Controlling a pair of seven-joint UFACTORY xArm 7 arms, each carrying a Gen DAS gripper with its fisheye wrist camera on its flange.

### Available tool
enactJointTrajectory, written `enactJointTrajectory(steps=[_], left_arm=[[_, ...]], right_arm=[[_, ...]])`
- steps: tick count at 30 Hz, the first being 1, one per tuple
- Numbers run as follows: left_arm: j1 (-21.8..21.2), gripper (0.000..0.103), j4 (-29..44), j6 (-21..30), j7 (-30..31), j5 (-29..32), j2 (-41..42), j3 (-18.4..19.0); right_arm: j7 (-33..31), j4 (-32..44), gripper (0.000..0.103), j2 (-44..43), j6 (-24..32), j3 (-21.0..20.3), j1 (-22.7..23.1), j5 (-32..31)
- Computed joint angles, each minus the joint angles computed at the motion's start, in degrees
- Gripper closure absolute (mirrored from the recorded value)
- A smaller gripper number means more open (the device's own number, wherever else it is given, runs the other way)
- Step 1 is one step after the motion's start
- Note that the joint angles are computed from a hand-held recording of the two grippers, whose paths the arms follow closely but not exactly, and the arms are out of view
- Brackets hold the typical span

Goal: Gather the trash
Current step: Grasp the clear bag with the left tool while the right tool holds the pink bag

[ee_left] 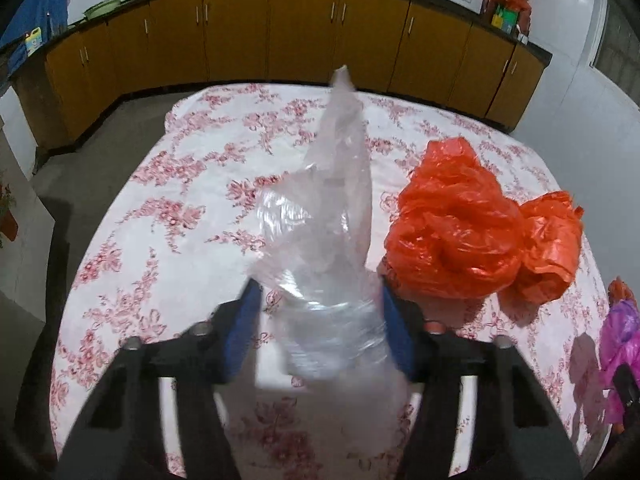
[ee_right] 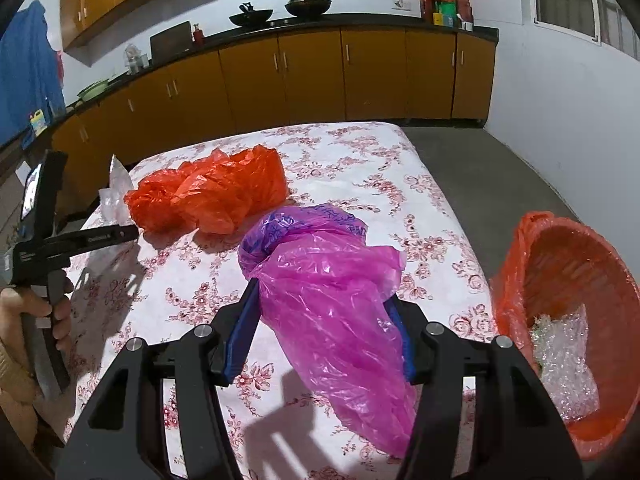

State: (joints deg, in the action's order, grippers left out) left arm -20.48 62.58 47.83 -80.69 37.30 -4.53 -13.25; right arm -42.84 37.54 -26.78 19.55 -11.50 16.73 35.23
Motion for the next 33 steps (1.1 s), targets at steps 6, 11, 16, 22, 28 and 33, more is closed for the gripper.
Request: enactJointTrajectory(steps=[6, 11, 16, 22, 28, 33], left_arm=[[0.1, 0.070, -1.4, -0.7, -0.1, 0.5, -1.4, -0.3], [0.2, 0.072, -2.2, 0.8, -0.7, 2.1, -3.8, -1.6], [0.3, 0.072, -2.0, 1.7, -1.4, 3.5, -6.6, -3.5], [0.1, 0.072, 1.0, 1.8, -1.3, 5.7, -7.7, -6.3], [-2.0, 0.072, 6.5, 2.7, -0.6, 8.9, -5.3, -8.6], [-5.0, 0.072, 11.4, 3.7, -0.1, 12.4, -2.1, -9.0]], right_arm=[[0.2, -0.1, 0.046, -0.8, -0.4, -0.5, -0.3, 0.3], [0.5, -0.1, 0.046, -2.1, -1.1, -0.8, -0.2, 0.2], [1.5, -0.5, 0.046, -4.3, -2.1, -1.3, 0.1, -0.5], [3.5, -1.0, 0.046, -7.2, -3.2, -2.5, -0.1, -2.1], [6.6, -2.4, 0.046, -10.0, -6.4, -2.8, -1.8, -5.7], [9.7, -3.4, 0.046, -11.6, -9.8, -3.4, -3.5, -9.4]])
